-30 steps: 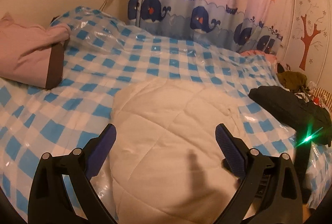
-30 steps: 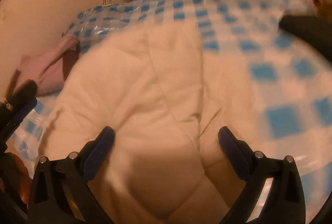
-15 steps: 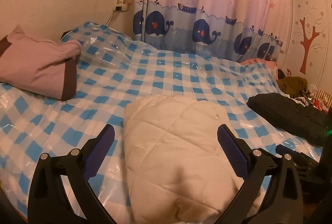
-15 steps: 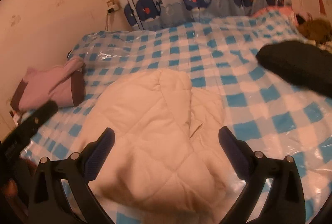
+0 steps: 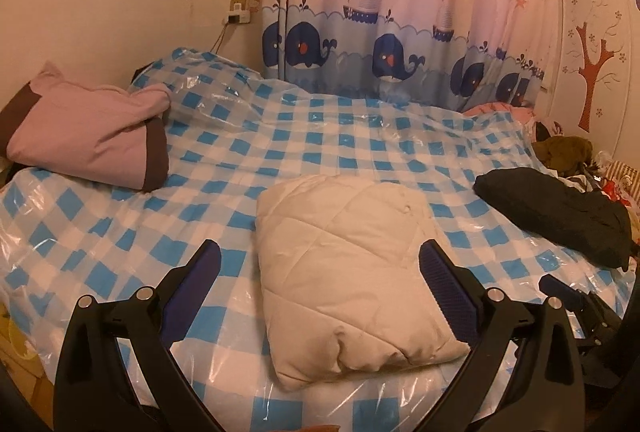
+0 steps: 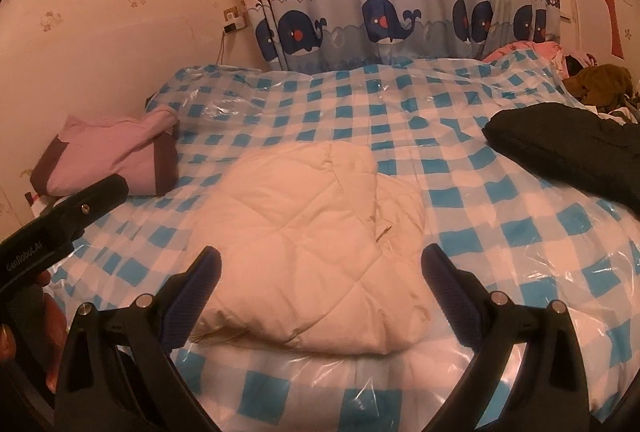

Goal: Fold large clothes

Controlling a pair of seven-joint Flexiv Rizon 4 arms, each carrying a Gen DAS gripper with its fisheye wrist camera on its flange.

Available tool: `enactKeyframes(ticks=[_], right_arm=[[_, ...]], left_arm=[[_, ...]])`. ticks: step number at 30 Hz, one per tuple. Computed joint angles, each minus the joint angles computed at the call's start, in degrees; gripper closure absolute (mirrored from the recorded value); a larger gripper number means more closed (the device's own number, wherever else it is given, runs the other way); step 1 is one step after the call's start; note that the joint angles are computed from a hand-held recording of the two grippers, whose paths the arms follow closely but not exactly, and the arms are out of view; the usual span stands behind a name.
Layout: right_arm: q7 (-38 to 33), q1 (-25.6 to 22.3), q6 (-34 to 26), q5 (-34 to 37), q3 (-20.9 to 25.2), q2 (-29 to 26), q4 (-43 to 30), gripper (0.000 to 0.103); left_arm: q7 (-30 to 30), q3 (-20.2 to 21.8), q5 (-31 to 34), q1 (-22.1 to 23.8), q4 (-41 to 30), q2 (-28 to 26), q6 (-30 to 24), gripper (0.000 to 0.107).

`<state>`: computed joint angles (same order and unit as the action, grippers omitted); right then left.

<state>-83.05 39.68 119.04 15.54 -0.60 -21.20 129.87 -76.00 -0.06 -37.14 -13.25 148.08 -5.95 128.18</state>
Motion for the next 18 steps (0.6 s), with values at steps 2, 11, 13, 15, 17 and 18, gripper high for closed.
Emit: enactKeyframes(ticks=[2, 11, 13, 15, 17, 18], right_arm=[[-0.11, -0.17, 0.65, 0.19, 0.4, 0.92, 0.99, 0.007], [-0.81, -1.18, 0.91, 1.18, 1.64, 2.88, 2.44, 0.007], [-0.75, -1.49, 0.92, 1.07, 1.96, 2.97, 2.49, 0.007], [-0.85, -1.31, 0.74, 1.33, 1.87, 3.02, 2.48, 0.007], [-0.29, -2.16, 0.53, 0.56, 2.64, 3.2, 2.66, 0.007], [-0.12, -2.45, 0.48, 0.15, 2.9, 3.2, 2.65, 0.007]], left_arm=[[1.0, -0.3, -1.28, -0.78, 0.39, 1.03, -0.24, 0.011], [4.78, -2.38, -7.04, -2.9, 1.14, 3.41, -0.54, 0.011], [4.95, -2.57, -7.09, -2.95, 1.18, 3.62, -0.79, 0.011], [4.67, -2.66, -6.94, -3.01, 1.37, 3.9, -0.71, 0.011], [3.46, -2.41, -5.53, -2.53, 1.54, 4.23, -1.33, 0.011], [2.26, -2.14, -4.24, -2.09, 1.66, 4.53, -1.98, 0.011]])
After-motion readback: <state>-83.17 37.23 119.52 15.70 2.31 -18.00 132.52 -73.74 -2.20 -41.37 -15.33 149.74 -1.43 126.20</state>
